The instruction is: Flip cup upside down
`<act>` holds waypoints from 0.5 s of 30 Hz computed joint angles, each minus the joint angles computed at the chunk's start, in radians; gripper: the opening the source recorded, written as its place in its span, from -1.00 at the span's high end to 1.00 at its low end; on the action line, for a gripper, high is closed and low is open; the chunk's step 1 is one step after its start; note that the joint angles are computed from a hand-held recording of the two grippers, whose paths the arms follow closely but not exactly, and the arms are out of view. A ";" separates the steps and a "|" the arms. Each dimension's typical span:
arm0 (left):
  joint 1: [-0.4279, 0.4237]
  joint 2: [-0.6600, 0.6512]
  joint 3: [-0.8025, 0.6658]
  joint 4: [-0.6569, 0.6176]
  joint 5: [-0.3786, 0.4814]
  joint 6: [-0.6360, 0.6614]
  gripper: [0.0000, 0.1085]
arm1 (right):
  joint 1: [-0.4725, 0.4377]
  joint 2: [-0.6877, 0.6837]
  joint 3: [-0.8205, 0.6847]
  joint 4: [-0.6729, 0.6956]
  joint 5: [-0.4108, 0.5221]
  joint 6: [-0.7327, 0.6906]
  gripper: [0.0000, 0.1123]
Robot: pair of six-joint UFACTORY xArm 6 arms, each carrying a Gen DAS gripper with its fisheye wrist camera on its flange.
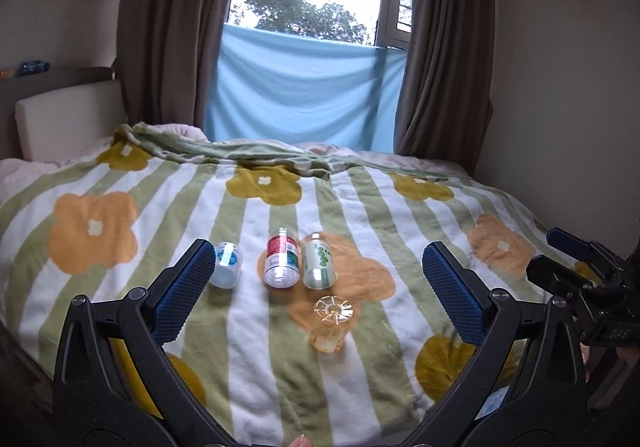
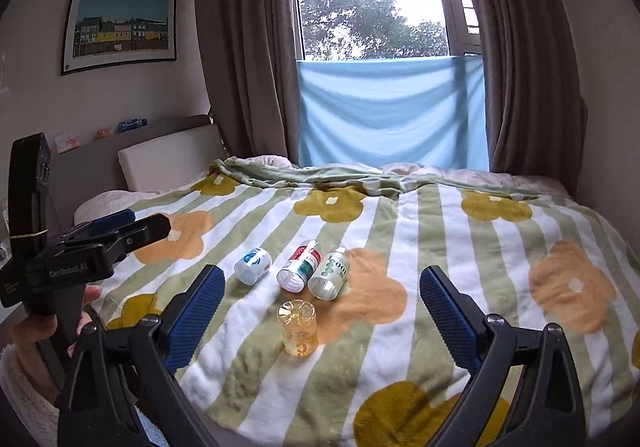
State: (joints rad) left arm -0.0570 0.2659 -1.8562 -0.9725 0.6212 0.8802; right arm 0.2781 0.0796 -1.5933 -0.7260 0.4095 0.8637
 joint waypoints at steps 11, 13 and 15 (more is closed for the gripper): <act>0.024 -0.167 0.226 -0.112 -0.145 0.179 -0.89 | 0.156 0.021 -0.095 -0.481 0.351 0.405 -0.74; 0.021 -0.181 0.248 -0.118 -0.157 0.203 -0.89 | 0.171 0.009 -0.073 -0.505 0.368 0.435 -0.74; 0.018 -0.190 0.263 -0.123 -0.170 0.221 -0.89 | 0.175 0.001 -0.059 -0.518 0.374 0.456 -0.74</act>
State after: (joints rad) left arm -0.0395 0.0763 -1.5929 -1.0957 0.4511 1.1012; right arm 0.4533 0.0807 -1.6525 -1.2436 0.7835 1.3196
